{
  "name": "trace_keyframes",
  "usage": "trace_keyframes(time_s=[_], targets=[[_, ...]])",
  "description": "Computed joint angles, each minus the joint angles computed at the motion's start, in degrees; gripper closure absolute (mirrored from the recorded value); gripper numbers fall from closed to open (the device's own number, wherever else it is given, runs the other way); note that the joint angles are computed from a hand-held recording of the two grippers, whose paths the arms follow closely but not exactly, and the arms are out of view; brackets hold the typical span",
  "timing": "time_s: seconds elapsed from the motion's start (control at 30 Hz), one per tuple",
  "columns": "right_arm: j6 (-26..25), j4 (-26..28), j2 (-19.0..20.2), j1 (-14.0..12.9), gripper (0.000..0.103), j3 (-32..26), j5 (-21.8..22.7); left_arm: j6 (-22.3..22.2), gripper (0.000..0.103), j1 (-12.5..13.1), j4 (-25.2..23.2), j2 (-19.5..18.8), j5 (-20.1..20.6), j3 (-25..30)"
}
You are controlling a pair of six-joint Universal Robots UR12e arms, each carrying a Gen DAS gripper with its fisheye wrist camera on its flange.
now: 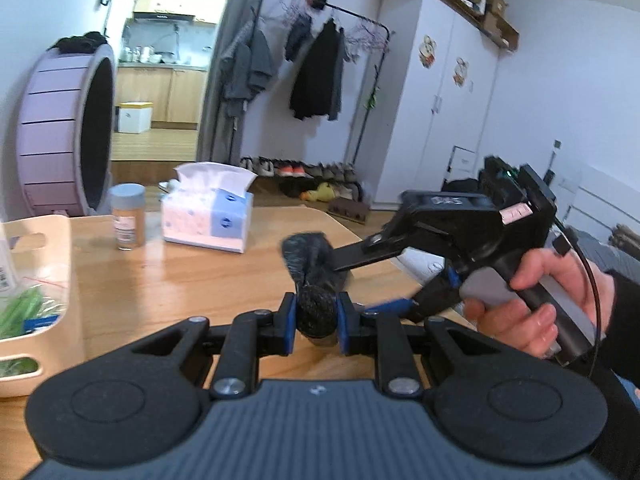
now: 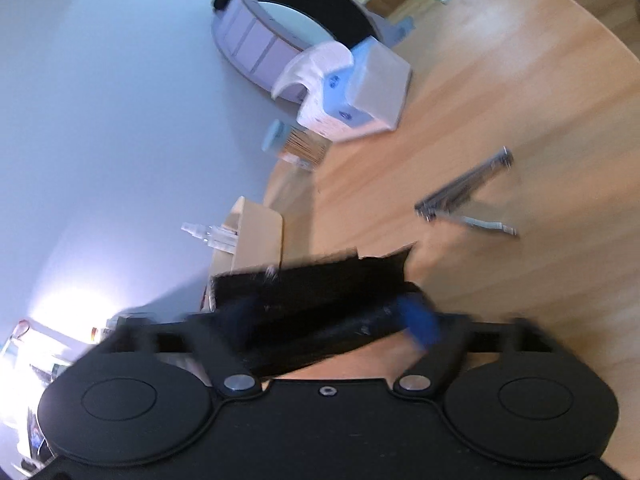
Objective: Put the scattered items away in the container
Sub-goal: 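Carry the black bag with the left gripper and drop it into the basket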
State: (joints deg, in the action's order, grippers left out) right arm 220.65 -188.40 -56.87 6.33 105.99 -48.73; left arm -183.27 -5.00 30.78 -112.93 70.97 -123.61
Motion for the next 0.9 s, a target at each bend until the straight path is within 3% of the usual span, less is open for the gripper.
trace_keyframes(time_s=[0.2, 0.37, 0.43, 0.53, 0.6, 0.73, 0.9], targets=[[6.5, -2.3, 0.6, -0.1, 0.01, 0.8, 3.5, -1.7, 0.084, 0.7, 1.7, 0.1, 0.7, -0.8], [17.5, -8.8, 2.9, 0.6, 0.01, 1.3, 6.7, -3.2, 0.084, 1.1, 3.8, 0.1, 0.3, -1.3], [21.2, -11.7, 3.8, 1.2, 0.011, 0.9, 5.6, -3.8, 0.084, 1.2, 4.9, 0.2, 0.0, -1.8], [27.8, -15.9, 5.2, 1.7, 0.022, -0.1, 5.1, -4.5, 0.084, 1.1, 6.5, 0.6, 0.6, -2.7], [30.2, -18.1, 6.0, 1.9, 0.042, -0.9, 5.6, -5.2, 0.084, 1.2, 7.9, 0.7, 1.2, -3.4], [30.2, -17.8, 6.5, 2.4, 0.047, -2.3, 7.3, -6.6, 0.084, 1.6, 9.7, 1.0, 1.9, -4.6], [30.5, -19.0, 6.7, 3.0, 0.067, -2.9, 5.7, -6.1, 0.084, 1.2, 9.4, 2.0, 4.4, -5.9]])
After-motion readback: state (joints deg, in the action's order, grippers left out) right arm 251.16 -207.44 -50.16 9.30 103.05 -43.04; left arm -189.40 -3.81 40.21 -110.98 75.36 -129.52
